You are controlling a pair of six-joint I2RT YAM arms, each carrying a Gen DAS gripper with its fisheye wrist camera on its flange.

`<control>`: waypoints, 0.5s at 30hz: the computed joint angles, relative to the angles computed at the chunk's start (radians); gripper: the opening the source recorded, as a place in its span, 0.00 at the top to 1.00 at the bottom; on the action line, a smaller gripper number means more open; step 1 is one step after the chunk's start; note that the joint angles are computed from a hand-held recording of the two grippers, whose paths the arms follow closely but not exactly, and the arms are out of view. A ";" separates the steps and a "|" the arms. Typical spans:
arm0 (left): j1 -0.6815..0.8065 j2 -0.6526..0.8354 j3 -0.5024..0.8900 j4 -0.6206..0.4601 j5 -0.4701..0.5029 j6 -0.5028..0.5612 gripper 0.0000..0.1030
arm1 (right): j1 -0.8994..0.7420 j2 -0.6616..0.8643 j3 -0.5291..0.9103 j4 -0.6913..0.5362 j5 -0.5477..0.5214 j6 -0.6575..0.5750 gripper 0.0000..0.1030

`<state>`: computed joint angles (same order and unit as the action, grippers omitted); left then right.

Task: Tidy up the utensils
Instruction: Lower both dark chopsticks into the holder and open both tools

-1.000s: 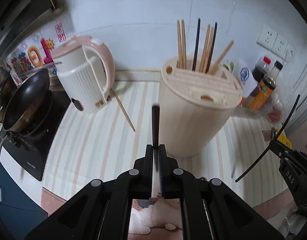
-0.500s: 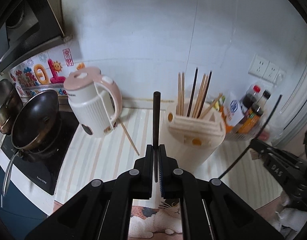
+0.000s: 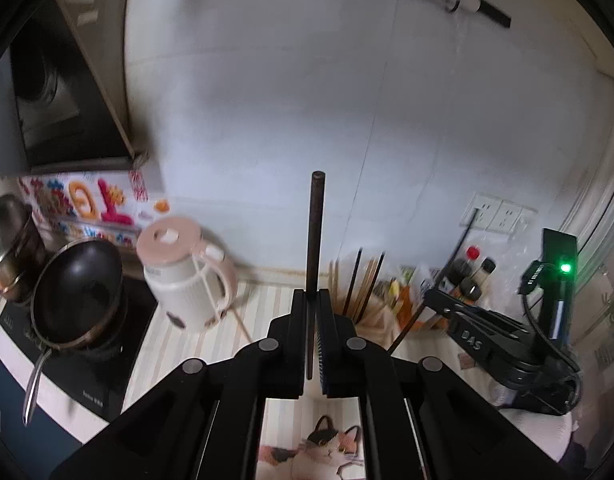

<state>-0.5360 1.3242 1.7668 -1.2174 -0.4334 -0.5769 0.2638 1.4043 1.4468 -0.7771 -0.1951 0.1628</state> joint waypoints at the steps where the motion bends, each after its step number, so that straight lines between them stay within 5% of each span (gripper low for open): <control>1: 0.002 0.013 0.024 0.000 0.004 0.006 0.98 | -0.001 0.016 0.035 -0.009 -0.006 0.004 0.95; 15: 0.112 0.244 0.161 0.124 0.153 0.126 0.98 | -0.045 0.183 0.288 -0.029 0.030 -0.001 0.95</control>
<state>-0.4236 1.5683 1.9277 -1.0930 -0.2802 -0.4511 0.2192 1.5874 1.7345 -0.8058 -0.1653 0.1620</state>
